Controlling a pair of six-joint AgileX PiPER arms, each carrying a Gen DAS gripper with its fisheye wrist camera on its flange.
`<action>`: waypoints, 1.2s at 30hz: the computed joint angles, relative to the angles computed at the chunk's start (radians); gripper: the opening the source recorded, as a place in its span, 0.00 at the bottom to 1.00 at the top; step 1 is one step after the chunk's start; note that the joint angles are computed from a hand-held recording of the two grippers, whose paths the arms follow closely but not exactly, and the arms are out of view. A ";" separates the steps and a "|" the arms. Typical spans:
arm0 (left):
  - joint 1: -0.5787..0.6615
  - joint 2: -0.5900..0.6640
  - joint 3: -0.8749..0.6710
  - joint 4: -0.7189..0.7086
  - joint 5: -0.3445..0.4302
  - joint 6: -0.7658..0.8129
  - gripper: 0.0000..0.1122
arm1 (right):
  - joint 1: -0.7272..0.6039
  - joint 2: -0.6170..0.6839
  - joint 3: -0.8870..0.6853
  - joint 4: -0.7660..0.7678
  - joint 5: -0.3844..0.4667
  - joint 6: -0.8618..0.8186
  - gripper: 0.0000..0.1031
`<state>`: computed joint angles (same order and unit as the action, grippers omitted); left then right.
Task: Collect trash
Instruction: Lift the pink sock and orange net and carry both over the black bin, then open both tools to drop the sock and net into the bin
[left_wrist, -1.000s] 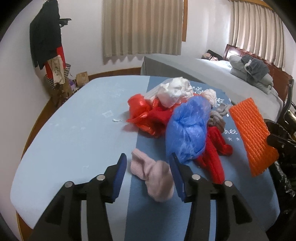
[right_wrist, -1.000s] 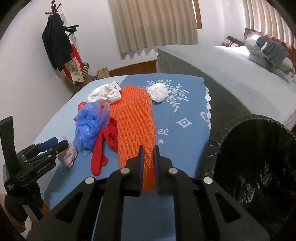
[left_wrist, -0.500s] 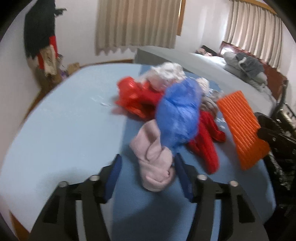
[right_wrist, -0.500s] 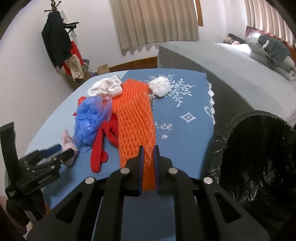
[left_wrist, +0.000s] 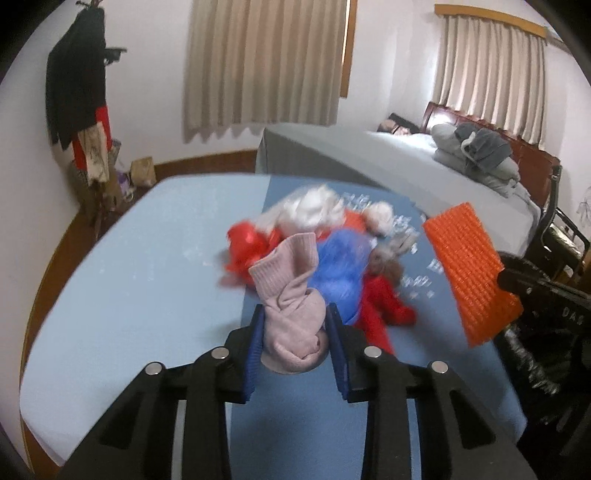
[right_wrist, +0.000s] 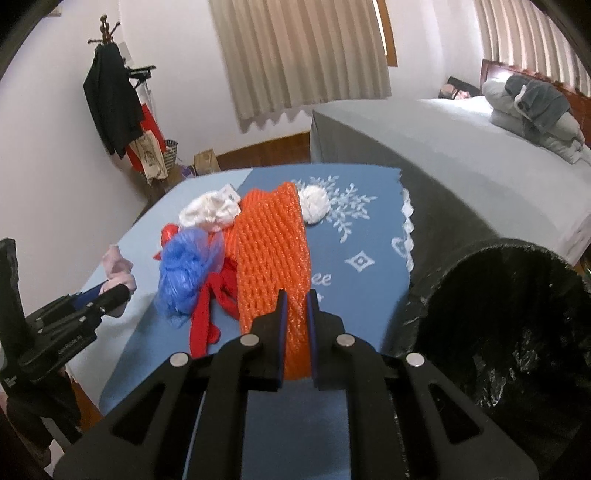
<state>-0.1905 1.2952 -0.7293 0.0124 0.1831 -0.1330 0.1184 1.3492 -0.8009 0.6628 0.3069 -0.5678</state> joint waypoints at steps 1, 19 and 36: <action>-0.020 -0.004 -0.016 0.065 0.008 -0.065 0.29 | -0.006 -0.010 0.001 0.003 0.004 -0.003 0.09; -0.401 0.231 -0.314 -0.091 0.005 0.041 0.29 | -0.530 -0.216 0.092 0.157 0.185 -0.278 0.09; -0.586 0.477 -0.598 -0.386 0.078 0.329 0.47 | -0.963 -0.163 0.155 0.344 0.252 -0.609 0.15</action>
